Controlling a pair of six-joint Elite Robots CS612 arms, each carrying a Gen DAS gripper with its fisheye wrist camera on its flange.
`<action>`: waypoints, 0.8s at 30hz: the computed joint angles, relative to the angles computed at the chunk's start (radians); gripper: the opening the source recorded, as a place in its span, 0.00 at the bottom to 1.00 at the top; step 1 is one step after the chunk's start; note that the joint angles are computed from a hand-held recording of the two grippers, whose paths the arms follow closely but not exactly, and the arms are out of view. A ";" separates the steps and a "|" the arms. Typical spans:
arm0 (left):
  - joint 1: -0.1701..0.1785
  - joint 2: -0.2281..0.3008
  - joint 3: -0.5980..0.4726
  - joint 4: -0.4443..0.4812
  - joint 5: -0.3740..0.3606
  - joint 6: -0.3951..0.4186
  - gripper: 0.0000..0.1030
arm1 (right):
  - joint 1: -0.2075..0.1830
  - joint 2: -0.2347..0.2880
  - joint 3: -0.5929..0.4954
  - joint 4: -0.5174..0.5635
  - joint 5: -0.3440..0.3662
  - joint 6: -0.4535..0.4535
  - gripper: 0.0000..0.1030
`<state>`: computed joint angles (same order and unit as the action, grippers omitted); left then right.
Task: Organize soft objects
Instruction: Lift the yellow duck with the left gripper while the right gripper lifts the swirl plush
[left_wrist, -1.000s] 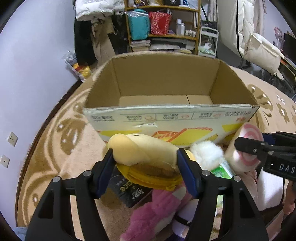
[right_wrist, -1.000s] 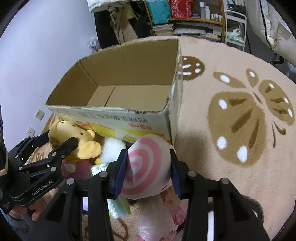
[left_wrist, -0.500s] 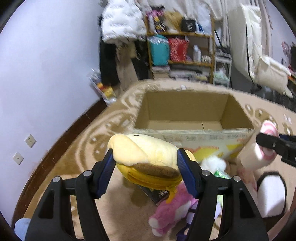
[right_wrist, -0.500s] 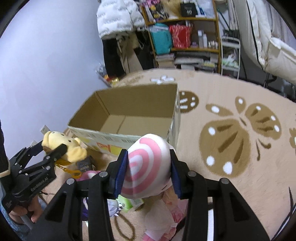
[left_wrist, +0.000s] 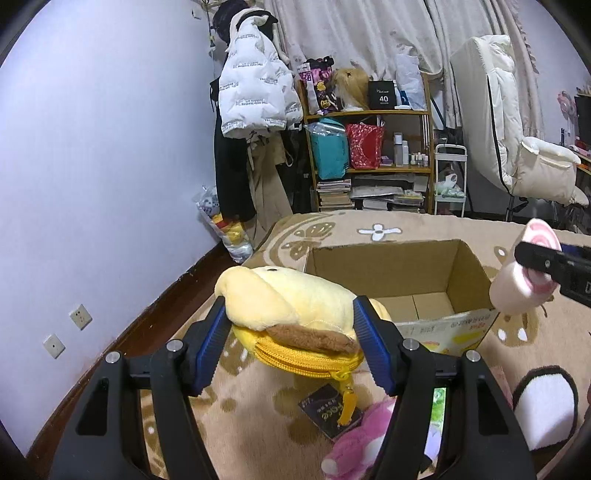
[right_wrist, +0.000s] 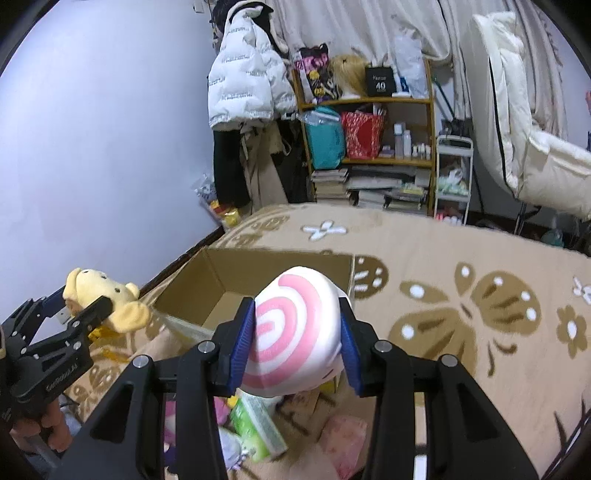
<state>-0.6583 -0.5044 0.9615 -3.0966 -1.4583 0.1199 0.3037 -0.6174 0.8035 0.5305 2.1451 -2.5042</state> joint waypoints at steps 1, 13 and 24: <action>-0.001 0.004 -0.007 0.001 0.001 0.003 0.64 | 0.000 0.005 -0.012 0.008 0.013 -0.005 0.44; -0.004 0.083 -0.159 0.049 -0.001 0.007 0.64 | -0.009 0.082 -0.168 0.080 0.081 -0.094 0.44; -0.003 0.165 -0.318 0.145 -0.002 0.016 0.64 | -0.032 0.184 -0.356 0.179 0.044 -0.136 0.44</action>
